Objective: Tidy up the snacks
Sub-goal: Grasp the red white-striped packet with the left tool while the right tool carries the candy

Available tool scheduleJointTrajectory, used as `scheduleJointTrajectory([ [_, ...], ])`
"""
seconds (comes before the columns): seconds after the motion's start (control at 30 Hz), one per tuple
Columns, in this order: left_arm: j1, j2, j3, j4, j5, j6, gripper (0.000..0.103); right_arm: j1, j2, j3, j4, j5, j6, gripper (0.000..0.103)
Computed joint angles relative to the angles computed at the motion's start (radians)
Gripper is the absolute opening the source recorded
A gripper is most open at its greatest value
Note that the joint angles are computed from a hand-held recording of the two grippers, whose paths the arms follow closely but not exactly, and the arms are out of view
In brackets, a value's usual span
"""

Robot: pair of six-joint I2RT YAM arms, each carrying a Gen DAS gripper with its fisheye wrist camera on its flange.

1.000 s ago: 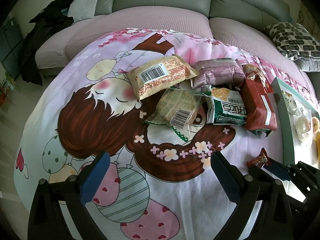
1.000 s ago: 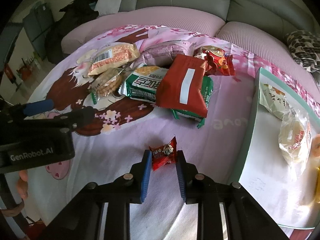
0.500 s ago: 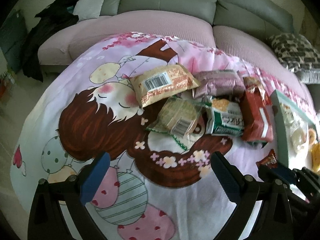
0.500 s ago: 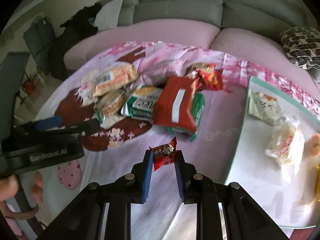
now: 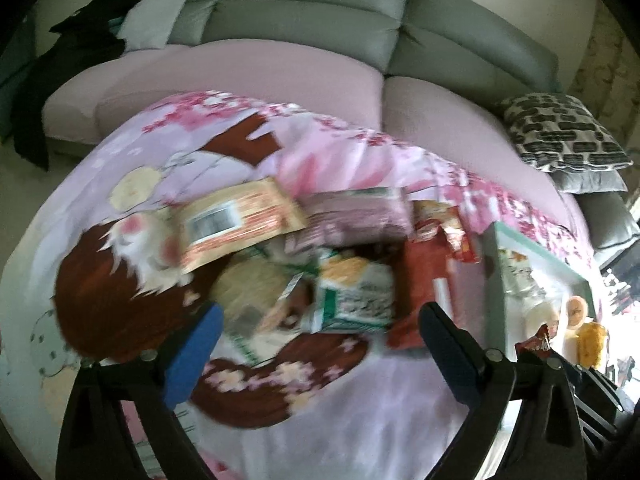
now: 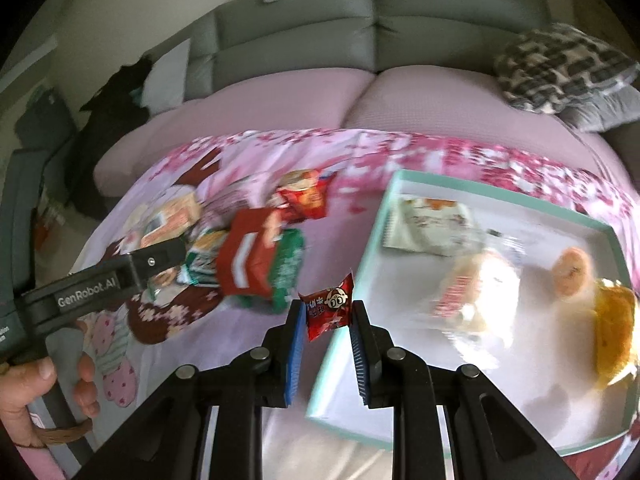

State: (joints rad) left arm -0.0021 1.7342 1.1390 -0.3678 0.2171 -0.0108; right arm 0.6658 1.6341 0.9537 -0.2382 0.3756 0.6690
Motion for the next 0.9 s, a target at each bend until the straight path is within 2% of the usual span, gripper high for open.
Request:
scheduleJointTrajectory([
  [0.23,-0.123,0.047,0.049,0.022,-0.017,-0.003,0.080,-0.045,-0.092,-0.083,0.012,0.004,0.028,0.024],
  [0.33,-0.165,0.072,0.062,0.028,-0.038,-0.004,0.070,-0.059,-0.121,-0.107,0.016,0.004,0.036,0.024],
  [0.4,-0.186,0.093,0.072,0.025,-0.054,-0.011,0.059,-0.068,-0.142,-0.122,0.018,0.005,0.040,0.024],
  [0.57,-0.211,0.135,0.088,0.019,-0.108,-0.018,0.051,-0.089,-0.179,-0.153,0.026,0.001,0.057,0.024],
  [0.6,-0.214,0.135,0.083,0.027,-0.113,-0.018,0.041,-0.092,-0.183,-0.157,0.028,0.000,0.057,0.024],
  [0.9,-0.217,0.061,0.040,0.056,-0.101,-0.024,0.041,-0.111,-0.274,-0.211,0.027,0.020,0.079,0.024],
])
